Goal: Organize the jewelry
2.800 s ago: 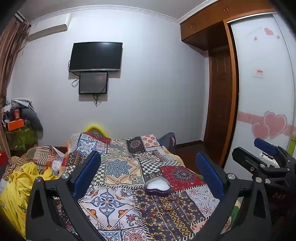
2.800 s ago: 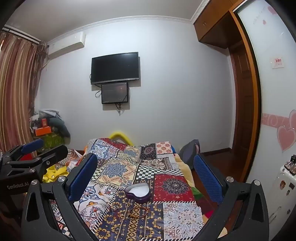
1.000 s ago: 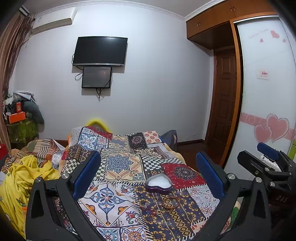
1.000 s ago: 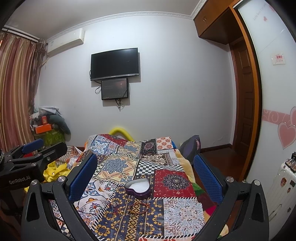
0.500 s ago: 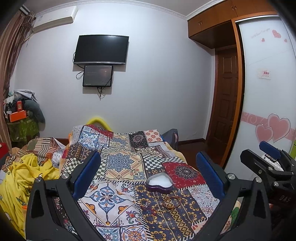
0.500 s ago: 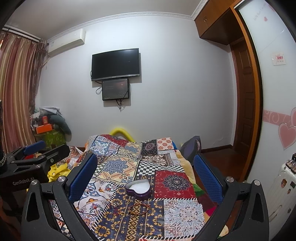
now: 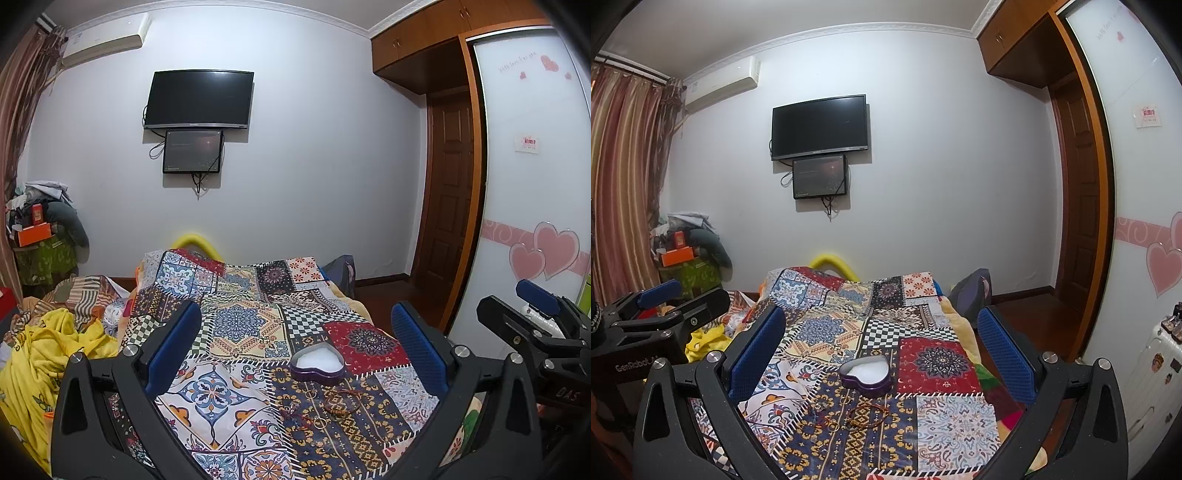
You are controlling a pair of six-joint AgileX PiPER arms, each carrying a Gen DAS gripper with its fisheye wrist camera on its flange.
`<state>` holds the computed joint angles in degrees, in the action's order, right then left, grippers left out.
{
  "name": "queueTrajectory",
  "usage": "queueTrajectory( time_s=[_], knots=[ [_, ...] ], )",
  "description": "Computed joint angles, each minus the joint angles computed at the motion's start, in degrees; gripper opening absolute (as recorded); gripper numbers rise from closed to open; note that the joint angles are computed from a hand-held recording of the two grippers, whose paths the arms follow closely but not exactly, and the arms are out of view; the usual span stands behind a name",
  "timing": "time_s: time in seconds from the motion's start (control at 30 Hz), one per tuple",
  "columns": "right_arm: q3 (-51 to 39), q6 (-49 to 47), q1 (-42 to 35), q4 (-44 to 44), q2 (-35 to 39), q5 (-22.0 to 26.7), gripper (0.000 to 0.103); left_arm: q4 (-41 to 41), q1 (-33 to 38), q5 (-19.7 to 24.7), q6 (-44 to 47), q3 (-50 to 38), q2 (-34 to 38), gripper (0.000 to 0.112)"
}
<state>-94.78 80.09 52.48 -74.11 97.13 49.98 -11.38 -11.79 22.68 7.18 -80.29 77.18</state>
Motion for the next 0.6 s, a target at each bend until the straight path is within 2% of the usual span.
queueTrajectory(
  time_s=[0.27,0.6],
  knots=[
    [0.3,0.3,-1.4,1.3,0.7,-0.6,0.103,1.8,0.3,-0.5,-2.3,-0.6,2.2,0.103],
    [2.0,-1.4,-7.0,7.4,3.3,-2.7,0.103,6.0,2.3,3.5,-6.2,-5.1,11.7,0.102]
  ],
)
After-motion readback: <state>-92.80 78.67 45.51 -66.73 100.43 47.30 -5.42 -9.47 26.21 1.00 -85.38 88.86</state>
